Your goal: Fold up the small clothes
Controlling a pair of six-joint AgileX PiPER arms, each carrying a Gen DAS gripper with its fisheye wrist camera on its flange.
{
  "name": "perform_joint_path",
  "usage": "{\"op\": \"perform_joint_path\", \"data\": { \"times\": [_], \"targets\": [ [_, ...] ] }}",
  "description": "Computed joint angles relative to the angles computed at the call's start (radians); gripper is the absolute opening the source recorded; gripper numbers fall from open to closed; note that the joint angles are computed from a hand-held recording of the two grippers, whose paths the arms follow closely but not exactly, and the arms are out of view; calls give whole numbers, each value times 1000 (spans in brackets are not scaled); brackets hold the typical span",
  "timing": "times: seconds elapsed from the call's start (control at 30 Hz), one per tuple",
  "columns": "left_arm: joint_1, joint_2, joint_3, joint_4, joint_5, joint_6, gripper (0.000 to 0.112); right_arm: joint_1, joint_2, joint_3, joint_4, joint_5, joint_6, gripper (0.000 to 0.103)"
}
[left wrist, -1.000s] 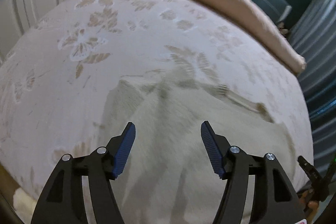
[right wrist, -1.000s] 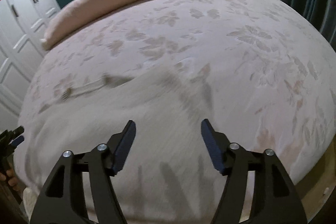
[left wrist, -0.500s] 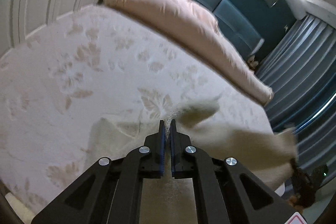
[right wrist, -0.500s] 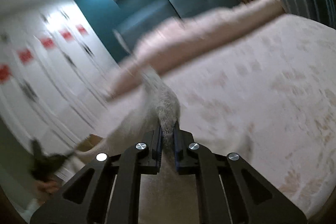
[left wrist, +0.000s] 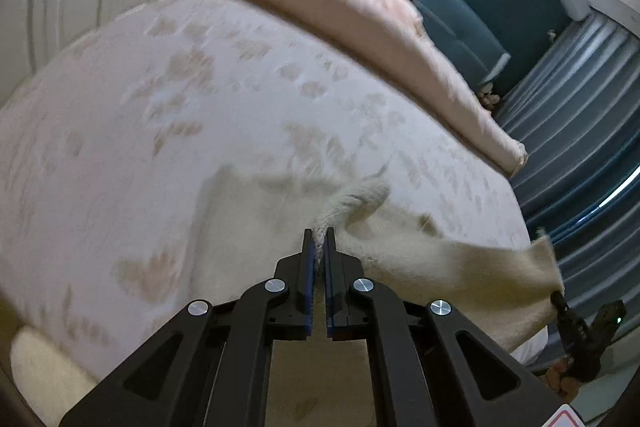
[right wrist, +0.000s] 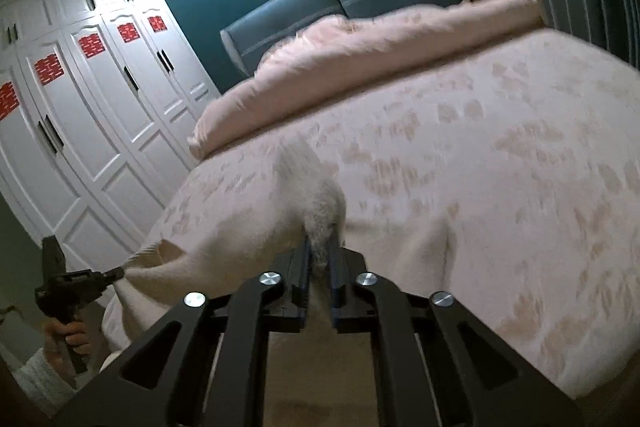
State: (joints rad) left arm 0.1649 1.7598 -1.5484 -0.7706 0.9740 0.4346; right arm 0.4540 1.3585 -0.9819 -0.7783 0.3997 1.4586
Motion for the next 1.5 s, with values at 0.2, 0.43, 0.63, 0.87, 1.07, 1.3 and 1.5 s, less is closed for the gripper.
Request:
{"op": "perform_joint_path", "data": {
  "times": [0.2, 0.43, 0.63, 0.87, 1.07, 1.3, 1.5],
  "targets": [
    [-147, 171, -232, 320, -124, -229, 5, -93, 248, -191, 155, 114, -198, 12],
    [-111, 189, -75, 375, -96, -336, 6, -21, 287, -177, 225, 285, -83, 14],
    [-202, 21, 141, 273, -115, -248, 19, 131, 452, -365, 500, 196, -339, 17],
    [-268, 55, 182, 381, -146, -313, 26, 189, 591, -561, 524, 369, -427, 26],
    [-143, 169, -43, 242, -94, -247, 50, 46, 443, -435, 388, 399, -347, 53],
    [-144, 626, -703, 269, 209, -378, 57, -242, 621, -542, 577, 399, -571, 66],
    [-112, 548, -625, 148, 98, -281, 2, -200, 544, -524, 548, 256, -590, 9]
  ]
}}
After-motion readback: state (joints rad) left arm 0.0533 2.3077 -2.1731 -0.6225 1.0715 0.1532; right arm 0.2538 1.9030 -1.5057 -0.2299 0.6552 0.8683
